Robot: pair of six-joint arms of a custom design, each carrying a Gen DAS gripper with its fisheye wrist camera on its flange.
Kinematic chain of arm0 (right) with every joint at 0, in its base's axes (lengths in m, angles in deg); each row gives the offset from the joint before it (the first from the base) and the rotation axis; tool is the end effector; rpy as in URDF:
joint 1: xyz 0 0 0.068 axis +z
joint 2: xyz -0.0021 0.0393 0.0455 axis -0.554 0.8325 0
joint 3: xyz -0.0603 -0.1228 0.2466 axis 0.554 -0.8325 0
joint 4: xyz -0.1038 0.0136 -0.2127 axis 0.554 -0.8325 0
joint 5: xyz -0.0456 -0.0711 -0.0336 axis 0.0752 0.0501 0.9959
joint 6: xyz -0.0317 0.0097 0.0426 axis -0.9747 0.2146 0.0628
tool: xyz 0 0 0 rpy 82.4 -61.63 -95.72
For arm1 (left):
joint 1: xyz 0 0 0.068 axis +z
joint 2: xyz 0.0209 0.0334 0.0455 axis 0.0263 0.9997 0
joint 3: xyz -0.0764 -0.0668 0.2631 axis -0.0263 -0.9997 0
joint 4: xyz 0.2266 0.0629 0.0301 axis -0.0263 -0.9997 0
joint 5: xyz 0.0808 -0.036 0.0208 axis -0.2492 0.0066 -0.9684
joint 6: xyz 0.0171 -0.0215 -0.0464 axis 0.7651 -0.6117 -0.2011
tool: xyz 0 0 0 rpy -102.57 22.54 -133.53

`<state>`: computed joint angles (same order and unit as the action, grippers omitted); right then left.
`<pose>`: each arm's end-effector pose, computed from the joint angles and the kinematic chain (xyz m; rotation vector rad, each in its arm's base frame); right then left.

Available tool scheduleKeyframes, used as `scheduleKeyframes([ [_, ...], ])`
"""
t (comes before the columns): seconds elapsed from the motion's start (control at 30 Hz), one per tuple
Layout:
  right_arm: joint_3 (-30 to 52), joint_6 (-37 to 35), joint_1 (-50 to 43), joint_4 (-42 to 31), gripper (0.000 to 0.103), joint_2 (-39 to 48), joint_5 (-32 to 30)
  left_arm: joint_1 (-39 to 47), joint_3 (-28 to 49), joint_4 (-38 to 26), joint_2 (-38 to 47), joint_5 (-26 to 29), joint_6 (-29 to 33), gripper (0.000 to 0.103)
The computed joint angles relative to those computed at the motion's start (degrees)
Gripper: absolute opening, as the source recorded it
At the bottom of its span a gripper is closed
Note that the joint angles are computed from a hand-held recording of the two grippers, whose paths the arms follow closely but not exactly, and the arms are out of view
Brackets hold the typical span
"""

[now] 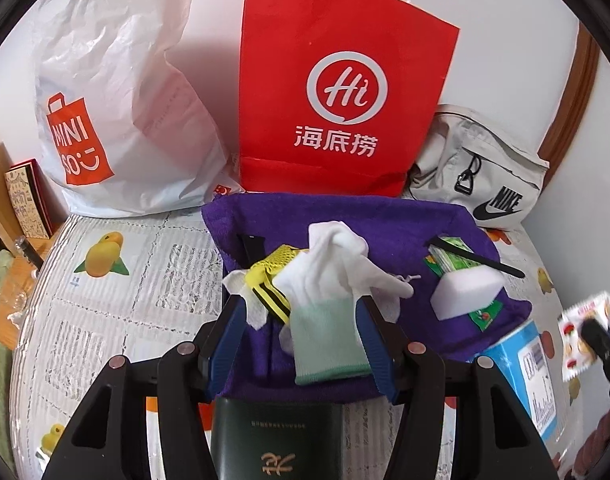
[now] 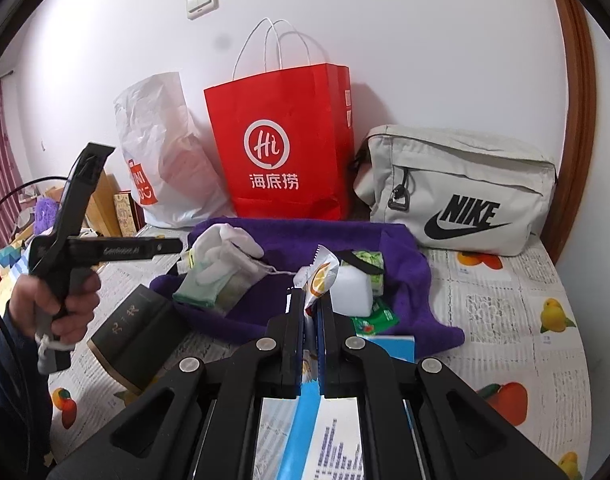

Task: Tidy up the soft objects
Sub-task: 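Open the left tool to release the white glove on the towel while the right tool carries the sachet, then lower the sachet onto the purple towel and open the right tool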

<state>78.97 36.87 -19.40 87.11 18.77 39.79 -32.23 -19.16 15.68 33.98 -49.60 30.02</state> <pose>0.2115 0.0576 0.1436 -0.2399 2.2317 0.3021 0.2800 -0.1770 0.1261 0.0176 2.4521 -0.1904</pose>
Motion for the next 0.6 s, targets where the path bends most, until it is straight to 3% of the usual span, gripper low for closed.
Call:
scheduleKeyframes([
  [0.3,4.90,0.39,1.88,-1.84,0.006,4.39,1.21,-1.03,-2.68,-2.29,-4.26,-0.10,-1.42,0.055],
  [0.4,5.70,0.54,2.02,-1.45,0.006,5.73,0.63,-1.33,-3.54,-3.14,-5.62,-0.90,-1.59,0.062],
  [0.6,8.99,0.58,1.46,-2.83,0.006,8.81,0.99,-1.49,-5.96,-4.08,-7.53,-1.22,-2.92,0.064],
])
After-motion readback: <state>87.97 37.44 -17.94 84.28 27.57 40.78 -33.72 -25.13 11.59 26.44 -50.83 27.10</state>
